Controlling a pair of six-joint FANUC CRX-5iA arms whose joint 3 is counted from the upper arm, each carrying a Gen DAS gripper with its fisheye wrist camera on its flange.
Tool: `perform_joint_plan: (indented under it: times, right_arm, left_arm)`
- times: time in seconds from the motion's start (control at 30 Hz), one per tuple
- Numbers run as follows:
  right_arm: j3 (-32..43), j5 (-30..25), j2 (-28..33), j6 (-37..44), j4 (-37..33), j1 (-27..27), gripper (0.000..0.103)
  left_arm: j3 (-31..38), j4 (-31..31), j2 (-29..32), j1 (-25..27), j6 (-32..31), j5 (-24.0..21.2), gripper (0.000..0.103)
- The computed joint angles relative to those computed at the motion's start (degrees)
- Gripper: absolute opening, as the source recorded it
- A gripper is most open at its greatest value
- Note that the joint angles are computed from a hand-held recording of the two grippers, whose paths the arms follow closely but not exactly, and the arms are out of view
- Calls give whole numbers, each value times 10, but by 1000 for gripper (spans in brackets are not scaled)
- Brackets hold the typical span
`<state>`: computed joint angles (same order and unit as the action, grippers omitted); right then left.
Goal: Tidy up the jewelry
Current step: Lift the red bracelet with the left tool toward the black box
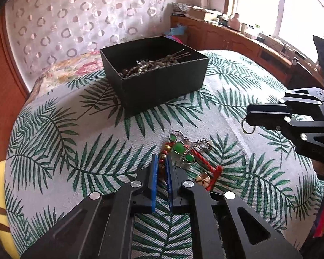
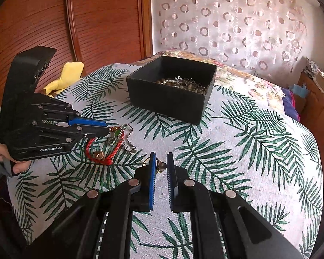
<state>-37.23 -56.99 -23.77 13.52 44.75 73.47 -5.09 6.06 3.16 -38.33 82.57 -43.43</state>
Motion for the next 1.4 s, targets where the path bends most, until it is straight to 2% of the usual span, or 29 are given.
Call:
perform_joint_plan:
  times: [0.33,0.73,1.4]
  right_arm:
    - [-4,-1,-3,-7,3,5,11]
    - [-2,-7,-5,-11,8,8,11]
    - [1,-8,-1,-5,-2,5,11]
  left_arm:
    - [-20,27,-40,2,-12,22,6]
    - [-16,25,-68,-6,-5,43,6]
    - [4,31,-89,-14,-6,61,6]
